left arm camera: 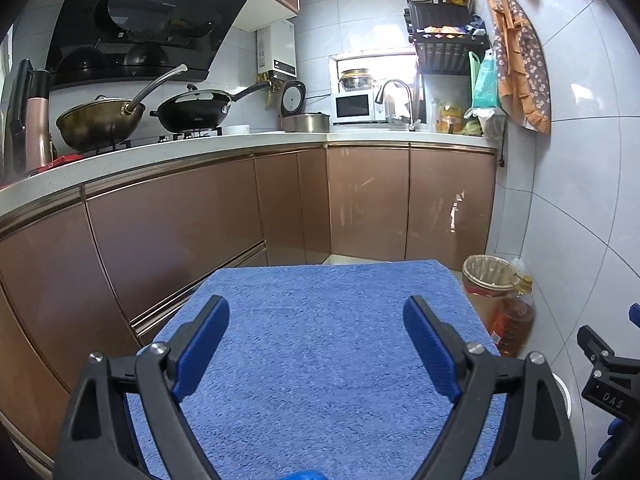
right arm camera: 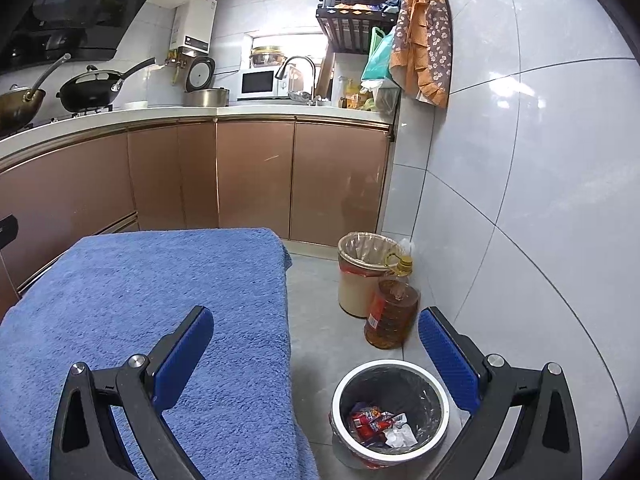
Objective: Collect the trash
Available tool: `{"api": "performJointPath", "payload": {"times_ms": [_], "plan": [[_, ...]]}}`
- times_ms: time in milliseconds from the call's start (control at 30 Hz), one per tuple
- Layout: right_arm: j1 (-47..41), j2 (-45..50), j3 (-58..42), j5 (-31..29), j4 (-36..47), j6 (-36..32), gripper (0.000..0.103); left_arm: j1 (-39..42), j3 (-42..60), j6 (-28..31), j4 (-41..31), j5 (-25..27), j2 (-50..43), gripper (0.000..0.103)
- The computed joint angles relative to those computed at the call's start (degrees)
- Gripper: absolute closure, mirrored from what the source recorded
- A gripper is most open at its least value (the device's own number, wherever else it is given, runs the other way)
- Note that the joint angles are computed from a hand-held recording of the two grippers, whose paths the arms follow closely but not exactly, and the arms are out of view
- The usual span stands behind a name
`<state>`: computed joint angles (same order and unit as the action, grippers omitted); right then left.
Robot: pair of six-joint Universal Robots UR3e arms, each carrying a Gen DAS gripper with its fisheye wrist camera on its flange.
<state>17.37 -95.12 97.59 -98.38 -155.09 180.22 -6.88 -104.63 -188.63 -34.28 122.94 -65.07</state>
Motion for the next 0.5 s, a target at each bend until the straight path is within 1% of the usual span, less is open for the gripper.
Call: {"api": "performJointPath", "payload": {"times_ms": [333, 500], "plan": [[-0.4, 0.0, 0.6, -0.6, -0.6, 0.4, 0.000, -0.9, 0.4, -0.3, -0.5, 0.7, -1.1, 0.014], [-1.2, -0.2, 1.0, -0.4, -0.6, 0.3, 0.000, -2.3, 0.8, -0.7, -0.3, 1.9, -2.3, 0.014]]}}
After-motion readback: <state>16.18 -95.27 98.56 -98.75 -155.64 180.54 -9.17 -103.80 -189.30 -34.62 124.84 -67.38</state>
